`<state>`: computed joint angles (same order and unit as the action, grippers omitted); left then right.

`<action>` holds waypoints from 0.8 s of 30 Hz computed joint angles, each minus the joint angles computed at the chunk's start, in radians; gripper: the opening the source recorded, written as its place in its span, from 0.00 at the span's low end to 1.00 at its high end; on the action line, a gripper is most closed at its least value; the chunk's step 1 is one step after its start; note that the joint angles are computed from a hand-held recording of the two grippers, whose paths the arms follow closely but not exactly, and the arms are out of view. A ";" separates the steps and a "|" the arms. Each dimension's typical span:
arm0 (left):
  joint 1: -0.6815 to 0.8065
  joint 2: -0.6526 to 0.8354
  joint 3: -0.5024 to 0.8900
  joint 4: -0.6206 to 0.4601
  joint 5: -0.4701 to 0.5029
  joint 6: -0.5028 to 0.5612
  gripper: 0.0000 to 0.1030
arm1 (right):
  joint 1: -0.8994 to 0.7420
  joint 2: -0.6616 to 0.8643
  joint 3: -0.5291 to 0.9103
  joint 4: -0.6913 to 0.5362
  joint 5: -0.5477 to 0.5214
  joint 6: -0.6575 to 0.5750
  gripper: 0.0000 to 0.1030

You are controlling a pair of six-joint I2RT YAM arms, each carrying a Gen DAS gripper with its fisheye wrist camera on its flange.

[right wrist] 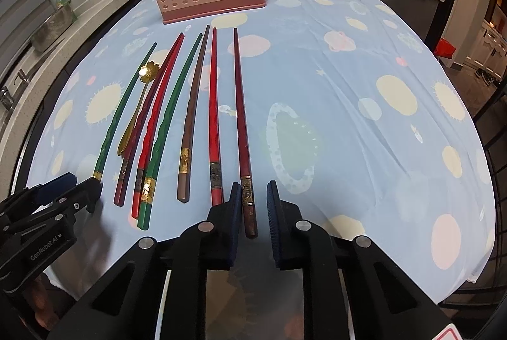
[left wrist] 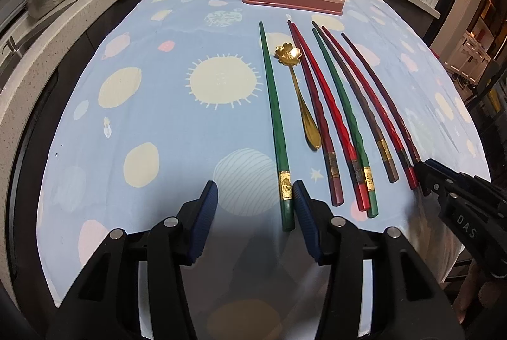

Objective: Organize utensils
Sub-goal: 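Grasp a green chopstick with the left tool while the right tool grasps a dark red chopstick, then lift the green chopstick with the left tool while the right tool lifts the red one toward the holder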

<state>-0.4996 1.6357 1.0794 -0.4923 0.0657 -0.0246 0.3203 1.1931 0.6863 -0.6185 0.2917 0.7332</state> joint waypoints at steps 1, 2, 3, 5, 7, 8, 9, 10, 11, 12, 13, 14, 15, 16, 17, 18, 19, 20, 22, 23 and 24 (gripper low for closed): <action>0.009 -0.001 0.000 -0.001 0.015 -0.001 0.41 | 0.000 -0.002 -0.002 0.002 -0.002 -0.001 0.13; 0.014 -0.002 0.001 -0.003 0.024 -0.001 0.39 | 0.000 -0.003 -0.003 0.004 -0.003 -0.003 0.12; 0.019 -0.002 0.001 -0.003 0.030 0.000 0.38 | 0.001 -0.003 -0.004 0.006 -0.004 -0.004 0.11; 0.025 -0.003 0.000 -0.003 0.035 0.004 0.33 | 0.001 -0.007 -0.007 0.009 -0.007 -0.005 0.09; 0.030 -0.006 -0.003 -0.004 0.045 0.004 0.30 | 0.004 -0.008 -0.007 0.008 -0.009 -0.003 0.08; 0.033 -0.007 -0.003 -0.005 0.052 0.004 0.28 | 0.007 -0.008 -0.006 0.008 -0.009 -0.004 0.08; 0.036 -0.007 -0.004 -0.006 0.060 0.005 0.26 | 0.008 -0.008 -0.006 0.008 -0.009 -0.003 0.08; 0.039 -0.008 -0.004 -0.008 0.068 0.005 0.24 | 0.009 -0.007 -0.006 0.010 -0.009 -0.003 0.08; 0.041 -0.008 -0.004 -0.008 0.072 0.006 0.23 | 0.011 -0.007 -0.006 0.010 -0.009 -0.002 0.08; 0.044 -0.008 -0.005 -0.009 0.079 0.006 0.23 | 0.011 -0.008 -0.006 0.010 -0.010 -0.001 0.08; 0.047 -0.008 -0.004 -0.010 0.085 0.004 0.21 | 0.010 -0.008 -0.006 0.010 -0.012 -0.001 0.08; 0.050 -0.007 -0.003 -0.012 0.091 0.004 0.18 | 0.012 -0.008 -0.005 0.010 -0.012 0.000 0.08; 0.053 -0.007 -0.002 -0.014 0.098 0.004 0.17 | 0.013 -0.008 -0.004 0.009 -0.012 0.000 0.08; 0.056 -0.006 0.000 -0.016 0.104 0.003 0.14 | 0.013 -0.010 -0.004 0.008 -0.013 -0.001 0.08; 0.056 -0.005 0.001 -0.018 0.106 0.003 0.11 | 0.015 -0.011 -0.004 0.008 -0.014 0.000 0.07; 0.058 -0.005 0.001 -0.020 0.108 0.004 0.10 | 0.016 -0.013 -0.003 0.007 -0.014 0.002 0.07; 0.059 -0.006 0.003 -0.023 0.112 0.004 0.08 | 0.017 -0.017 -0.004 0.006 -0.015 0.000 0.07; 0.061 -0.003 0.005 -0.025 0.113 0.005 0.08 | 0.019 -0.020 -0.003 0.004 -0.014 0.001 0.07; 0.062 -0.004 0.008 -0.030 0.114 0.003 0.08 | 0.023 -0.027 -0.001 0.000 -0.011 0.002 0.07; 0.063 -0.006 0.009 -0.034 0.115 0.003 0.08 | 0.025 -0.031 0.000 -0.003 -0.011 0.004 0.07; 0.064 -0.008 0.008 -0.036 0.116 0.003 0.07 | 0.027 -0.036 0.001 -0.007 -0.008 0.005 0.07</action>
<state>-0.4358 1.6272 1.0875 -0.5283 0.1818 -0.0215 0.3468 1.1569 0.6874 -0.6254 0.2839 0.7380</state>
